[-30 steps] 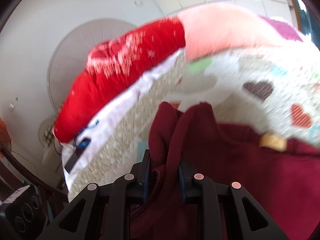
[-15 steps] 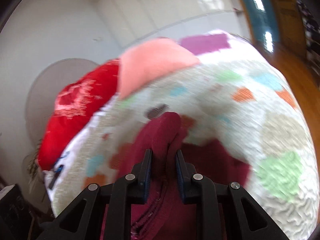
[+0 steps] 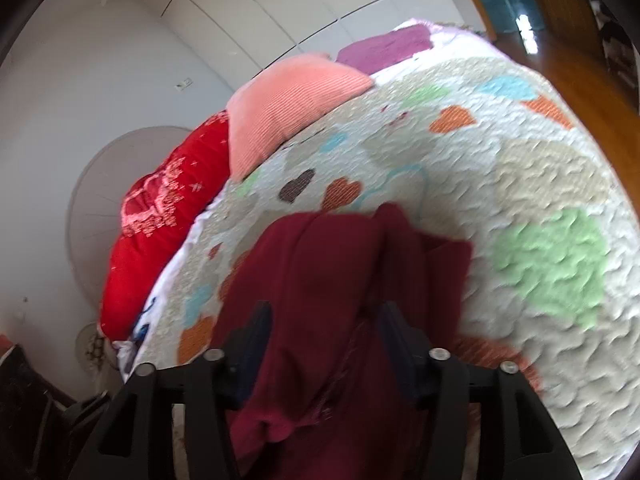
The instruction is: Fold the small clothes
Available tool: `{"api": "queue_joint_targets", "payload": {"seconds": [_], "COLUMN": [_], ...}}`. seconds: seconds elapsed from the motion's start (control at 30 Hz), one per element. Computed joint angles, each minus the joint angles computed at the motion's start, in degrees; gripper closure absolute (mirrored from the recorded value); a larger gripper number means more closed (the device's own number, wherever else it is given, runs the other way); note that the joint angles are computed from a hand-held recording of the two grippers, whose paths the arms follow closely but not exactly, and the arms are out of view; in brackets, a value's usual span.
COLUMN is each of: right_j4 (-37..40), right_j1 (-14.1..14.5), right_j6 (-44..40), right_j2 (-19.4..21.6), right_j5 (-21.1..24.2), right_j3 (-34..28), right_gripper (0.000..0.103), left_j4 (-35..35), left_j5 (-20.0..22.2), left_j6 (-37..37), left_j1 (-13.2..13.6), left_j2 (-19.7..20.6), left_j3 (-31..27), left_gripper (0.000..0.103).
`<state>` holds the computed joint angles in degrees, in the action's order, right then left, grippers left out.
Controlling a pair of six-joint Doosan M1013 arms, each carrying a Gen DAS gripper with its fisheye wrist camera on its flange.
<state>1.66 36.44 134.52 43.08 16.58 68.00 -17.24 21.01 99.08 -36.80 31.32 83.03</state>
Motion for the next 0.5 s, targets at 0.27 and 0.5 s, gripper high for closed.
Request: {"api": "queue_joint_targets", "payload": {"seconds": [0.27, 0.5], "right_j4": [1.5, -22.1], "right_j1": [0.5, 3.0], "right_j6": [-2.0, 12.0], "right_j2": [3.5, 3.5], "right_j5": [5.0, 8.4], "right_j3": [-4.5, -6.4], "right_gripper": [0.034, 0.081], "left_j4": [3.3, 1.8], "left_j5": [-0.4, 0.0], "left_j6": [-4.0, -3.7], "left_j1": [0.0, 0.4], "left_j2": [1.8, 1.0], "left_j3": [1.0, 0.3], "left_gripper": [0.046, 0.046]}}
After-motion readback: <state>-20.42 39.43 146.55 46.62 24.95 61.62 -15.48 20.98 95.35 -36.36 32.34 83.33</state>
